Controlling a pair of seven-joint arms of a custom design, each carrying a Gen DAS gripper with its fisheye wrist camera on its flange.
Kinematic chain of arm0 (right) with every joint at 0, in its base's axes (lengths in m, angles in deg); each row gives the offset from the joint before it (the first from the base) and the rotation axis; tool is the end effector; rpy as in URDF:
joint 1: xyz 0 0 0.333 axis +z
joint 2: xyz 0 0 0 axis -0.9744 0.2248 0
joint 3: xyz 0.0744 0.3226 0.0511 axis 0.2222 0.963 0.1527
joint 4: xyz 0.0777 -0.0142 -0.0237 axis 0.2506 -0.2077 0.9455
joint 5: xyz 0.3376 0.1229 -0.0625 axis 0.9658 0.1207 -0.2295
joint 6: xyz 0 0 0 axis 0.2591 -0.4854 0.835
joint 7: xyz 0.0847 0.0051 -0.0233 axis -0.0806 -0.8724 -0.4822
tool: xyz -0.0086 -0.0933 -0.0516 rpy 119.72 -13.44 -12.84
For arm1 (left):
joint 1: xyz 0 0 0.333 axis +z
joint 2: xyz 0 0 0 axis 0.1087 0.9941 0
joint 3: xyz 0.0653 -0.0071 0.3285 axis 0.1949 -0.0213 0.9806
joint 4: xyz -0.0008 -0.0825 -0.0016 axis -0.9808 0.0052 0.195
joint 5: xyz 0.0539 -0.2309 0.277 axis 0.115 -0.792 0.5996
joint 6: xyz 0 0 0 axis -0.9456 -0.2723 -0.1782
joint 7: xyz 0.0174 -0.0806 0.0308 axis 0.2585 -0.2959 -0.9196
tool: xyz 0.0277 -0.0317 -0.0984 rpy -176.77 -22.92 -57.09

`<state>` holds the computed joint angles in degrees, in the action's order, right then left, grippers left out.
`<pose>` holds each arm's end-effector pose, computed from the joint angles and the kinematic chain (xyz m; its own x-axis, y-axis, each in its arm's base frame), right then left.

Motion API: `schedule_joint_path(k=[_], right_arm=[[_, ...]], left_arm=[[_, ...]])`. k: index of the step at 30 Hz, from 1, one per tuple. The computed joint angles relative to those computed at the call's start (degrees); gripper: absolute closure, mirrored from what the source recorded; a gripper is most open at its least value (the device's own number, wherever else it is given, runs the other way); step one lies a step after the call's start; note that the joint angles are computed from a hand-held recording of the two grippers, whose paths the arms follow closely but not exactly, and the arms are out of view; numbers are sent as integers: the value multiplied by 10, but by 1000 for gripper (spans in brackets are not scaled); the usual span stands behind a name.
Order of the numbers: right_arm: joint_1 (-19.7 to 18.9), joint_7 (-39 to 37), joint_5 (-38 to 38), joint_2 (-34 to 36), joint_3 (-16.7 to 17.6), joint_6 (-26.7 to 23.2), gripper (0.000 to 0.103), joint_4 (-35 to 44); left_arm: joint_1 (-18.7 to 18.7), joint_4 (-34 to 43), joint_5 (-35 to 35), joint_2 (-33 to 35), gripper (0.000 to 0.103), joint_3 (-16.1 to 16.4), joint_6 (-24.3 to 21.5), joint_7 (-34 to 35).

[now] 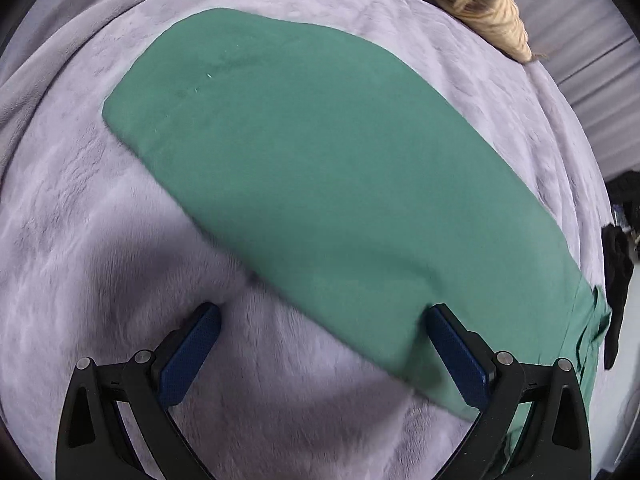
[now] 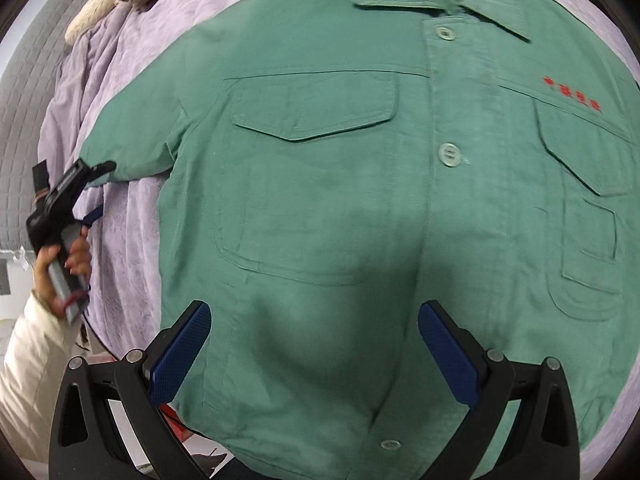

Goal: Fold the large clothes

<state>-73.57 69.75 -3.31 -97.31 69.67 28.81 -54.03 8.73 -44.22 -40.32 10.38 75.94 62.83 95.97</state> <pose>0.4437 0.0125 0.5300 -0.2998 -0.9216 -0.2467 -0.9509 0.3094 -0.0004 0.6698 -0.0566 0.4560 0.2369 -0.9171 0.3206 -0.9179 -0.3194 -0.2356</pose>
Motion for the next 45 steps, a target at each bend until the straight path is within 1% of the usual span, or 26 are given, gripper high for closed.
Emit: schedule_joint_path(k=[2,3,4,5,6,7,8,9,10,13,16,19,22,23,25,27,30,32,33,34,35,37,39,42,43,45], right_arm=[[3,-2,3,10,2,4,0,3],[4,-3,5,14,2,5,0,5],[4,-3,4,18,3,6,0,6],[5,-3,5,20,3,6,0,7],[5,-3,7,21,4,7,0,8],[6,-4,9,21,4,8,0,7],[7,-4,13,19,4,10,0,6],[8,-4,16,21,5,15,0,5],[9,-5,20,20,4,18,0,3],[8,-10,28,3,1,27,0,-11],[4,-10,28,-20,-3,41,0,-26],[-7,-15,28,-49,-14,59,0,-45],[-24,-8,22,-74,-24,70,0,-61],[-32,-5,18,-85,-29,73,0,-67],[-47,-1,10,-107,-37,82,0,-80],[-65,2,-3,-127,-46,85,0,-93],[-96,10,-22,-154,-60,81,0,-115],[-118,12,-34,-166,-74,75,0,-129],[-129,13,-40,-171,-79,72,0,-136],[-138,16,-43,-174,-83,71,0,-143],[-148,17,-48,-177,-87,68,0,-149],[-162,22,-59,-183,-86,67,0,-161],[-174,24,-71,-189,-87,65,0,-164],[-185,27,-89,-188,-83,66,0,-156],[-185,26,-94,-182,-81,69,0,-149],[-176,17,-105,-167,-72,78,0,-127]], left_arm=[[-3,11,9,13,0,7,27,-12],[-5,13,18,15,3,11,39,-20],[-12,12,36,14,18,21,53,-40],[-11,15,39,15,28,23,59,-50],[-6,20,31,18,52,16,59,-51],[17,23,-8,20,82,-5,64,-20],[36,24,-45,21,90,-23,70,12],[35,31,-49,23,91,-22,69,13],[37,30,-53,18,96,-24,74,29],[28,53,-62,14,96,-37,76,69],[17,84,-93,5,96,-68,70,140],[-9,116,-137,-3,96,-101,59,208],[-53,160,-163,6,96,-127,33,257],[-76,184,-161,19,96,-136,19,270],[-122,203,-144,34,96,-139,11,285],[-179,222,-102,55,96,-133,1,274],[-266,204,4,64,96,-102,19,240],[-317,202,89,79,95,-76,-1,205],[-326,184,112,77,95,-73,-3,200],[-333,171,131,77,91,-72,-6,195],[-336,151,145,73,79,-72,-3,193],[-328,99,153,50,3,-77,15,189],[-326,57,173,23,0,-76,37,181],[-302,5,175,-28,0,-84,39,202],[-291,-12,169,-45,0,-85,45,210],[-278,-46,187,-78,0,-72,67,196]])
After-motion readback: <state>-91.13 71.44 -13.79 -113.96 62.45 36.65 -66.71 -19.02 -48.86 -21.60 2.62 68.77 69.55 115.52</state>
